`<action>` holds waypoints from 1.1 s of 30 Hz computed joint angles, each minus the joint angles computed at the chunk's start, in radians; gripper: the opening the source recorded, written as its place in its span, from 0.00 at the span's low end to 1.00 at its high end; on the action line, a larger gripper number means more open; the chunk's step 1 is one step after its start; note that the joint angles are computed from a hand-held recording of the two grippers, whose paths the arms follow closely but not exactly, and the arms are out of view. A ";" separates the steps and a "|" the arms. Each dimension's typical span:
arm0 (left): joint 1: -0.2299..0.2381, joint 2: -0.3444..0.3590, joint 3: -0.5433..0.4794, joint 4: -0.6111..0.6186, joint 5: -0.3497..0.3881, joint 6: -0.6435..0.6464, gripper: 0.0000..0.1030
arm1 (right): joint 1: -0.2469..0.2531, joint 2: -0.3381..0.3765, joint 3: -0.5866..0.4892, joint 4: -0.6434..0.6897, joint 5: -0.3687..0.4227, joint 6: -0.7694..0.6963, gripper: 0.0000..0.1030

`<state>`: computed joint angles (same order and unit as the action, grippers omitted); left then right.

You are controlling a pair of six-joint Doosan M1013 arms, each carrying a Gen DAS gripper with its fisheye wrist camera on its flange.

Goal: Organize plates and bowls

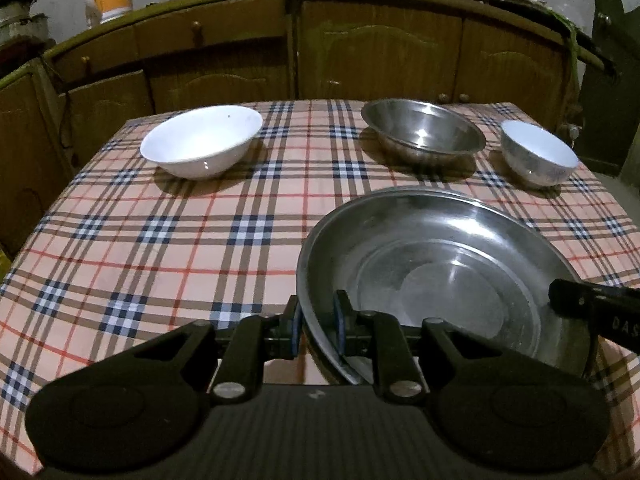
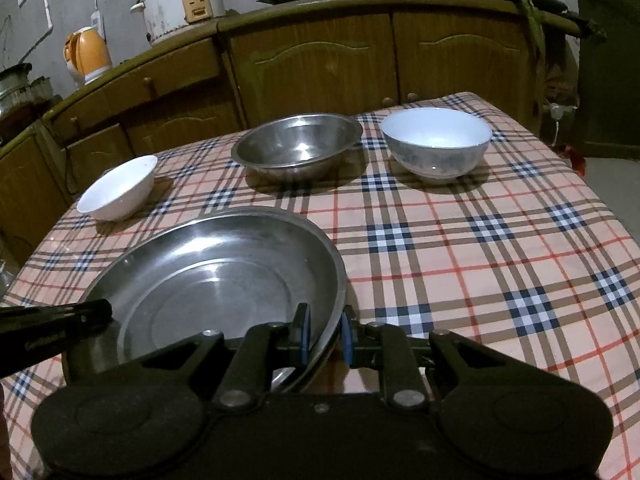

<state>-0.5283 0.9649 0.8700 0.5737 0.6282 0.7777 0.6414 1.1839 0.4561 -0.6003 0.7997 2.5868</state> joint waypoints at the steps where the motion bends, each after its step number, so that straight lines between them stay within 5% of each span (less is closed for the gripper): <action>1: 0.000 0.003 -0.003 -0.001 0.000 -0.001 0.18 | 0.000 0.002 -0.003 -0.001 0.000 -0.002 0.21; 8: -0.001 0.018 -0.020 0.029 -0.006 -0.024 0.20 | -0.001 0.029 -0.059 -0.010 0.026 -0.039 0.22; 13: -0.003 0.021 -0.024 0.034 -0.011 -0.017 0.31 | -0.002 0.039 -0.081 -0.001 0.035 -0.067 0.30; 14: -0.002 0.020 -0.021 0.028 -0.015 -0.013 0.33 | -0.001 0.038 -0.078 -0.005 0.034 -0.064 0.38; 15: -0.001 0.018 -0.018 0.026 -0.016 -0.014 0.42 | 0.001 0.034 -0.071 -0.025 0.034 -0.049 0.44; 17: -0.001 0.009 -0.001 0.063 -0.022 -0.067 0.62 | 0.004 0.016 -0.034 -0.082 0.017 0.003 0.73; 18: -0.001 0.003 0.010 0.087 -0.031 -0.104 0.66 | 0.005 0.001 -0.004 -0.112 -0.003 0.037 0.77; 22: 0.003 -0.003 0.017 0.108 -0.029 -0.162 0.78 | 0.000 -0.043 0.079 -0.179 -0.059 0.149 0.80; 33: 0.009 0.037 -0.049 -0.022 0.026 -0.026 0.78 | -0.034 -0.019 0.036 0.155 -0.041 0.012 0.81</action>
